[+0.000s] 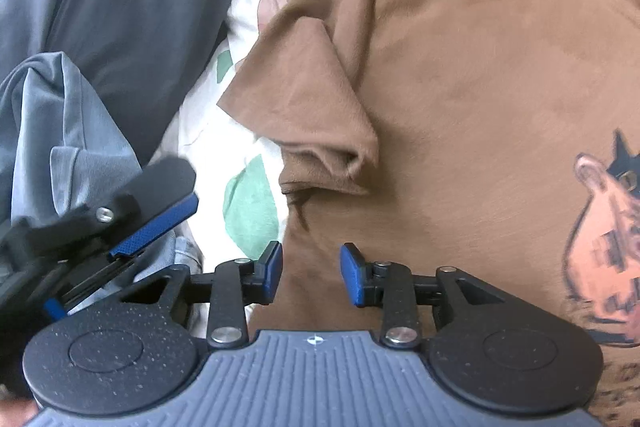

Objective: Fold clothes

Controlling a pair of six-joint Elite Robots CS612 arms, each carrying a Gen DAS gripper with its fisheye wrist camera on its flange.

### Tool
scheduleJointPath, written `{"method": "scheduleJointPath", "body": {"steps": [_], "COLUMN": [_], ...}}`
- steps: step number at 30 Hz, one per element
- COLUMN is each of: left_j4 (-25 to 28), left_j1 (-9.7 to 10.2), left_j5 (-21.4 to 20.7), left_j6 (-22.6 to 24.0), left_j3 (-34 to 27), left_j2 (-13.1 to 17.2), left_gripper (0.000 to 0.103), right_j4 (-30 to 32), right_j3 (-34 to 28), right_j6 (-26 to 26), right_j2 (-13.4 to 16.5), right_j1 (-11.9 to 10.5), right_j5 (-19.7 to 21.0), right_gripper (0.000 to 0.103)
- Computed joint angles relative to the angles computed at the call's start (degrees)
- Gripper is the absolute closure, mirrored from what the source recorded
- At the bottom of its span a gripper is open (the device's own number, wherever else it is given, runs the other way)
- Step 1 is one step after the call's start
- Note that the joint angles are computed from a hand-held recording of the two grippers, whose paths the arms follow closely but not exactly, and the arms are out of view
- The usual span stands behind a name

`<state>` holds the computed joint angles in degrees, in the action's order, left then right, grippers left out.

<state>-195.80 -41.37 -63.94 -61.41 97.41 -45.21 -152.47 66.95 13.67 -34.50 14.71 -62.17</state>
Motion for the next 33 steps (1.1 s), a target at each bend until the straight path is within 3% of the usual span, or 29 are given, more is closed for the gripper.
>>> {"method": "scheduleJointPath", "body": {"steps": [6, 9, 17, 22, 23, 24, 26, 28, 33], "left_j4": [5.9, 8.5, 15.0, 17.7, 18.3, 19.2, 22.1, 26.0, 28.0], "left_j1": [0.09, -0.01, 0.33, 0.49, 0.59, 0.71, 0.79, 0.64, 0.22], "left_j5": [0.5, 0.4, -1.9, -1.9, -2.3, -2.7, -2.9, -1.8, 0.1], "left_j6": [-1.1, 0.4, 4.2, 6.9, 8.2, 9.5, 10.9, 11.0, 9.6], "left_j3": [0.4, -0.6, -3.9, -5.5, -5.9, -6.4, -7.5, -8.7, -9.1], "left_j2": [-0.4, -0.2, 1.2, 1.6, 1.7, 1.8, 2.0, 2.1, 2.2], "left_gripper": [0.056, 0.056, 0.073, 0.074, 0.074, 0.075, 0.077, 0.084, 0.090], "right_j4": [2.2, 3.6, 11.2, 14.3, 14.5, 15.0, 15.7, 14.6, 11.5], "right_j3": [-0.4, -1.7, -8.1, -10.2, -10.2, -10.2, -10.2, -9.5, -7.1], "right_j6": [-4.5, -6.3, -9.8, -11.7, -11.8, -11.1, -9.9, -8.4, -7.1], "right_j2": [-0.7, -0.6, 1.5, 2.3, 2.2, 2.3, 2.3, 2.0, 0.8], "right_j1": [-0.3, -0.2, 0.5, 0.7, 0.6, 0.3, -0.2, -0.6, -1.3], "right_j5": [-4.3, -6.0, -7.6, -9.5, -9.4, -8.4, -6.6, -5.6, -5.4], "right_gripper": [0.064, 0.064, 0.064, 0.067, 0.069, 0.083, 0.094, 0.096, 0.098]}}
